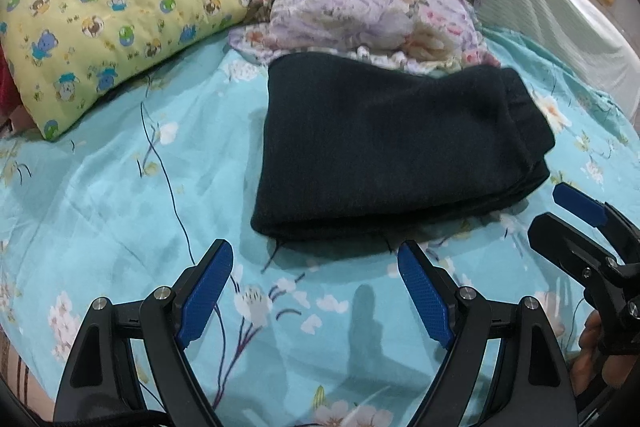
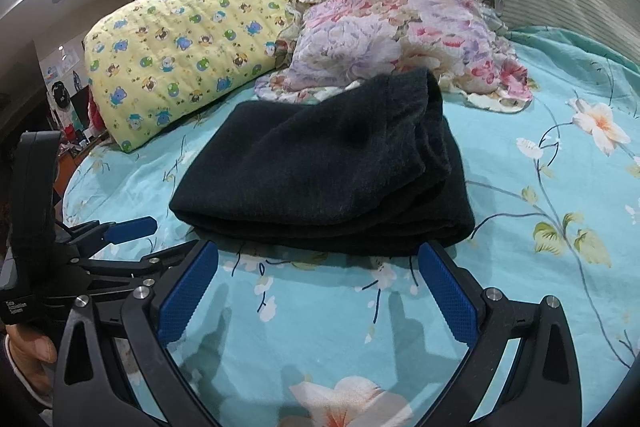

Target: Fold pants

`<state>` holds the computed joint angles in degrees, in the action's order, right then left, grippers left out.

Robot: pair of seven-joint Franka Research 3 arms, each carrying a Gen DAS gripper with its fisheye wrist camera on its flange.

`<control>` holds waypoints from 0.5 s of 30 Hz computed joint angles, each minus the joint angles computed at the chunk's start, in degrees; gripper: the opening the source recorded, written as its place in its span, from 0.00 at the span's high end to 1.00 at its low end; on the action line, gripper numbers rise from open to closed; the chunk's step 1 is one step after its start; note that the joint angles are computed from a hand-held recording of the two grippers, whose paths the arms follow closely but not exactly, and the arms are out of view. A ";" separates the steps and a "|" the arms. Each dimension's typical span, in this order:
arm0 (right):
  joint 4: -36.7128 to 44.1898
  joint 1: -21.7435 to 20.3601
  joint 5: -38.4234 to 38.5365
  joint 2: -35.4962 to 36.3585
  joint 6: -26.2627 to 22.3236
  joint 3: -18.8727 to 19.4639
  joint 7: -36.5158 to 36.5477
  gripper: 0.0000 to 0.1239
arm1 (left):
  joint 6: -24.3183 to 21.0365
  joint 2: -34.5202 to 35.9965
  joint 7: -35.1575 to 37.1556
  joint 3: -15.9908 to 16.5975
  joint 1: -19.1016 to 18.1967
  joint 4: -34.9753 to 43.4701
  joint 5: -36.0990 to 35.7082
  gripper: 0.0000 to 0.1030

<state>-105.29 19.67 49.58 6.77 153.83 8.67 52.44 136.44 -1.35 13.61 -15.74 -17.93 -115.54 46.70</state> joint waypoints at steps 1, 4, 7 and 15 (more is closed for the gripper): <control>0.06 -0.01 0.16 -0.10 0.28 0.00 -0.10 0.19 | -0.11 0.04 -0.19 0.03 0.03 0.27 0.46 0.17; 0.37 -0.03 -0.23 -0.18 0.86 -0.18 0.31 0.19 | -0.46 0.45 -0.18 0.12 0.07 1.28 0.93 0.17; 0.53 -0.22 0.23 -0.20 1.05 -0.23 0.39 0.19 | -1.28 1.14 0.57 0.16 -0.10 2.40 0.94 0.17; 1.19 -0.60 0.34 0.29 0.71 -0.32 0.45 0.19 | -2.58 2.85 2.56 0.45 -0.79 4.49 -0.02 0.17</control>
